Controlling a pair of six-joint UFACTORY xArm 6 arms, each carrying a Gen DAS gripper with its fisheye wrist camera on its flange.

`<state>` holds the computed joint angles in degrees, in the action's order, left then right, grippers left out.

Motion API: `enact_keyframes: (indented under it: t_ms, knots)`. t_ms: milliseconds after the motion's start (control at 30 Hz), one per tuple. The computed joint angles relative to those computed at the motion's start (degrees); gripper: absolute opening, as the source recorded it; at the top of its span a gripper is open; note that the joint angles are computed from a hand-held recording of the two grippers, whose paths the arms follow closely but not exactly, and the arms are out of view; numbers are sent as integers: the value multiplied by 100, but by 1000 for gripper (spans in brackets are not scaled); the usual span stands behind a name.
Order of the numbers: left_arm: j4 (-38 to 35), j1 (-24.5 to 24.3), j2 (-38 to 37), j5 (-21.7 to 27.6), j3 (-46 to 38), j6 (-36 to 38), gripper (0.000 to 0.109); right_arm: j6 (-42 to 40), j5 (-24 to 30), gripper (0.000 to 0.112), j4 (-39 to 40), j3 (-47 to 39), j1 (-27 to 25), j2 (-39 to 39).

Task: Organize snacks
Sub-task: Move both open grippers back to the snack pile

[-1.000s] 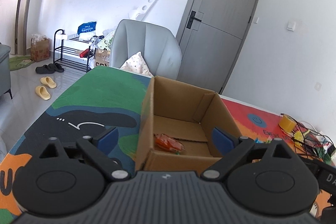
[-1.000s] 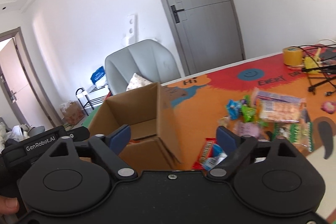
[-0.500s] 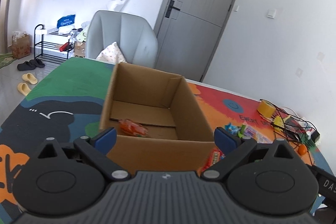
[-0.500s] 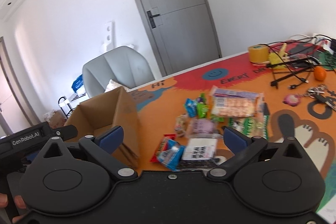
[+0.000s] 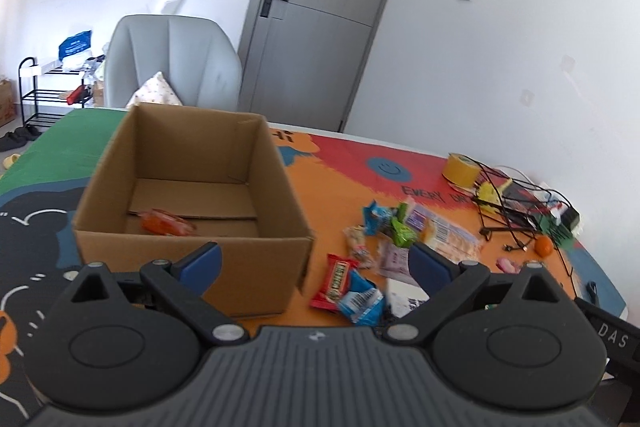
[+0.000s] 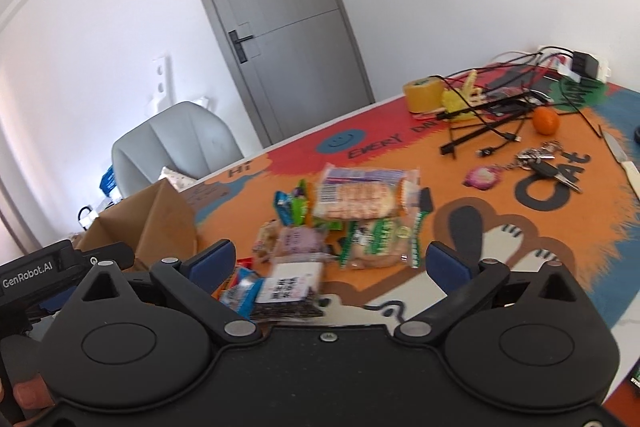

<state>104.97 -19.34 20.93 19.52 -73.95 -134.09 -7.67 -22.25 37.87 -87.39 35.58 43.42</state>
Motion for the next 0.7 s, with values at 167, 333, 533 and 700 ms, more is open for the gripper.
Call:
enact_keyframes:
  t_ms: [167,333,533,700]
  knots:
    - [-137,-88,269,-56,-280,307,99,155,-39,103,-72,50,-126,53]
    - [-360,-146,638,-233,-696,680,98,282,-42,103,-122,34,-249,139]
    - [-686,-202,1127,-419,-1226,1104,96,1072,63,93,-852,24,-488,256]
    - [-1088,-225,1490,-557,-1616,1603,91,1789,237,82,-1558,-49,-684,371]
